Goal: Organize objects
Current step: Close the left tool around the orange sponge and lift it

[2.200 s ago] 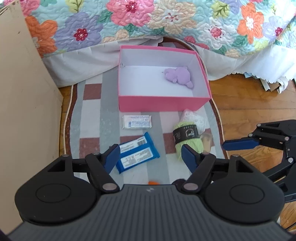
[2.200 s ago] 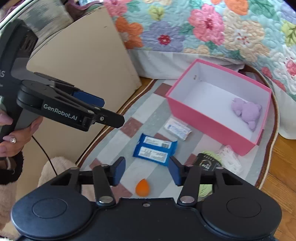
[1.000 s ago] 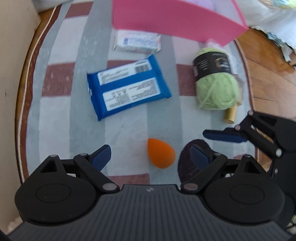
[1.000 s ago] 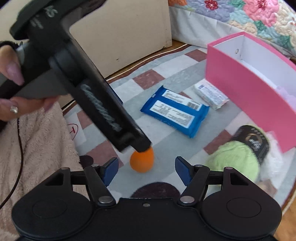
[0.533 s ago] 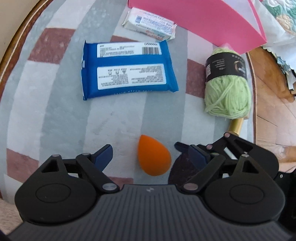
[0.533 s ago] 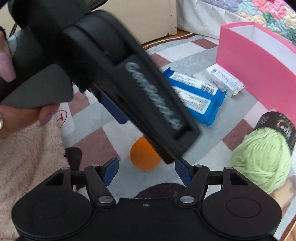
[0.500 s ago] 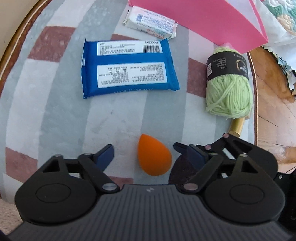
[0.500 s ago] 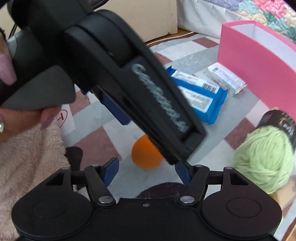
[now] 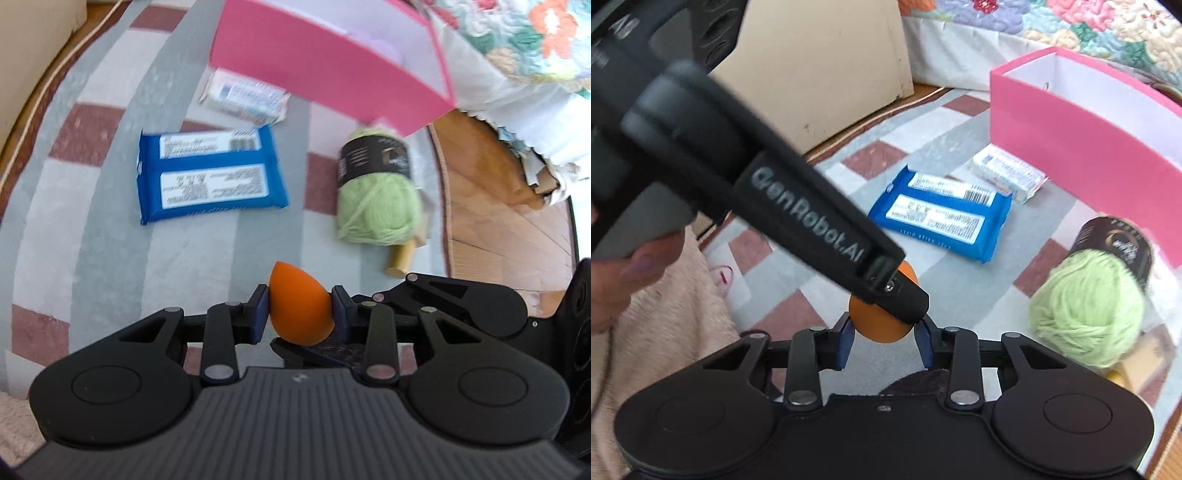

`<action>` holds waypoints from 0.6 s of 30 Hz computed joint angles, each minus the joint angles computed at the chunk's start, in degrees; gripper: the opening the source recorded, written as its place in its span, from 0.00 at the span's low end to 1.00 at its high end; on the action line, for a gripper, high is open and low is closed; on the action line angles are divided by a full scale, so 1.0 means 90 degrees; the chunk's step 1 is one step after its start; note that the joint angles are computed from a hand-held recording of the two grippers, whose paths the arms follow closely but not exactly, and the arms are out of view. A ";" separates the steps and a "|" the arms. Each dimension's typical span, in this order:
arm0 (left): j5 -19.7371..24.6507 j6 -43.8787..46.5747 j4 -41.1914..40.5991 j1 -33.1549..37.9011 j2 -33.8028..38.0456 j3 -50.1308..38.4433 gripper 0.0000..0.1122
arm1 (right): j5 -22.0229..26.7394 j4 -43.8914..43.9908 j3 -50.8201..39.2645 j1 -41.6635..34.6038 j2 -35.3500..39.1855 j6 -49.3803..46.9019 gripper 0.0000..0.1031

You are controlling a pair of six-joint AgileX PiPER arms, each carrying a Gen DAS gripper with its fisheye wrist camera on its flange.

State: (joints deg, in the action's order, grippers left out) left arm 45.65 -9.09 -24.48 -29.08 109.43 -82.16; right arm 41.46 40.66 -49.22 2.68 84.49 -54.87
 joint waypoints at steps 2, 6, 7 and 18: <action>0.0202 -0.0069 0.0099 -0.0025 -0.0117 -0.0181 0.31 | 0.0230 -0.0204 -0.0104 -0.0058 -0.0239 0.0041 0.39; 0.0468 -0.0159 0.0315 -0.0091 -0.0367 -0.0535 0.31 | 0.0853 -0.0181 -0.0435 -0.0426 -0.0574 0.0049 0.39; 0.0545 -0.0202 0.0393 -0.0119 -0.0418 -0.0663 0.31 | 0.1043 -0.0179 -0.0577 -0.0522 -0.0639 0.0139 0.39; 0.1601 -0.0712 0.0939 -0.0272 0.0043 -0.3149 0.32 | 0.1465 -0.0255 -0.2171 -0.0954 -0.0581 0.0471 0.40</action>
